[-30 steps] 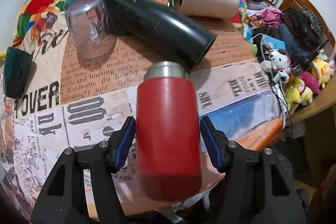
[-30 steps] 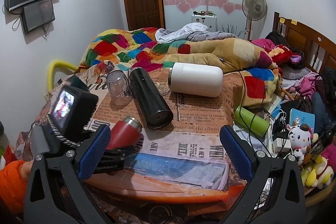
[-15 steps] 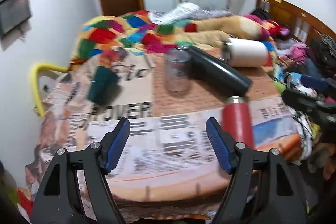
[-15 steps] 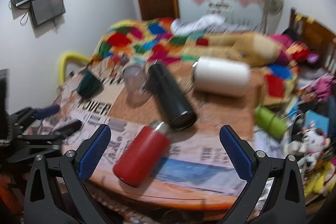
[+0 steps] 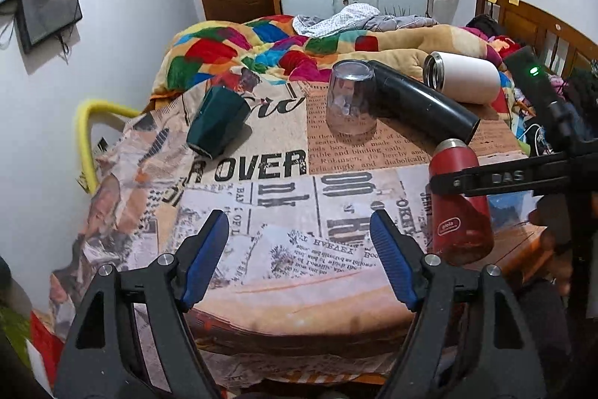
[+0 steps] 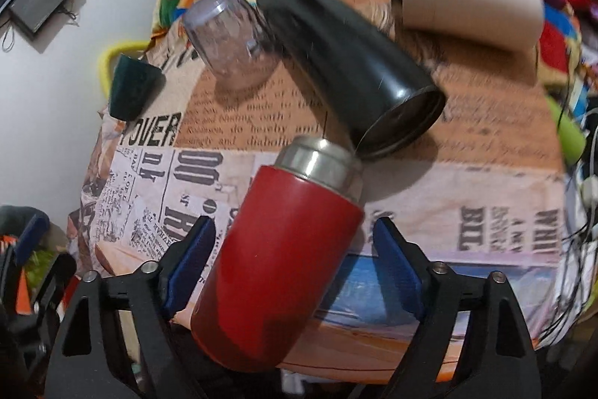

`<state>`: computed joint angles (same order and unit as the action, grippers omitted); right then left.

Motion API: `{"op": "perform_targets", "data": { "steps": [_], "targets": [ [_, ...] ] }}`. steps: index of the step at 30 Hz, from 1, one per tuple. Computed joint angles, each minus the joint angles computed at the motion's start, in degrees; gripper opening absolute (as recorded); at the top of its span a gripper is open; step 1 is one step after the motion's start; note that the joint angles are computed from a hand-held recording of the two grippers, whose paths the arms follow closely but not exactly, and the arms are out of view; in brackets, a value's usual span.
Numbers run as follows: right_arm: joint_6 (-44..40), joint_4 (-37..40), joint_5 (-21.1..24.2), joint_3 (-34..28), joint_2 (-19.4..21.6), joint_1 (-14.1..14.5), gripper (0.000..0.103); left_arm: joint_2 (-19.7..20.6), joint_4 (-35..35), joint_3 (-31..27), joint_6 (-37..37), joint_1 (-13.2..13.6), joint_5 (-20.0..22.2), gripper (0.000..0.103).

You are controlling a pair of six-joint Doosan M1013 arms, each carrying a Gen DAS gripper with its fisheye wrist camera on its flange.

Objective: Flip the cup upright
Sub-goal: 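Grasp the red bottle with the right tool while the left tool releases it, then rotate the held red bottle upright with the right tool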

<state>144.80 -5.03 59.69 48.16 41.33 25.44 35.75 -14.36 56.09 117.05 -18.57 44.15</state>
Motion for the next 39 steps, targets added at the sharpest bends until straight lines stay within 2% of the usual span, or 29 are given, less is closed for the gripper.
{"op": "perform_targets", "data": {
  "steps": [2, 11, 19, 22, 24, 30, 39],
  "targets": [
    [-0.8, 3.5, -1.5, 0.5, 0.2, -0.6, 0.074, -0.1, -0.5, 0.3, -0.1, 0.1, -0.1, 0.077],
    [-3.1, 2.4, -0.7, -1.9, 1.1, 0.1, 0.062, -0.6, -3.6, 0.7, 0.1, 0.7, 0.3, 0.077],
    [-6.3, -3.3, 0.4, -4.1, 1.0, 0.8, 0.061, -0.5, -5.6, -0.4, 0.2, 1.0, 1.1, 0.078],
    [-6.6, -7.4, 0.5, -5.0, 0.8, 1.4, 0.06, -0.4, -6.6, -0.9, 0.0, 1.2, 1.4, 0.084],
    [-7.4, -8.8, 0.7, -6.0, 1.1, 1.6, 0.059, 0.0, -7.6, -1.8, -0.4, 1.3, 2.3, 0.089],
    [-9.2, -14.7, 2.0, -10.0, 2.8, 2.5, 0.059, 2.0, -8.9, -5.5, -3.7, 1.6, 6.9, 0.09],
    [-12.6, -12.8, 4.7, -11.8, 4.4, 2.3, 0.059, 3.1, -7.7, -7.2, -5.9, 1.7, 8.8, 0.09]
  ]
}}
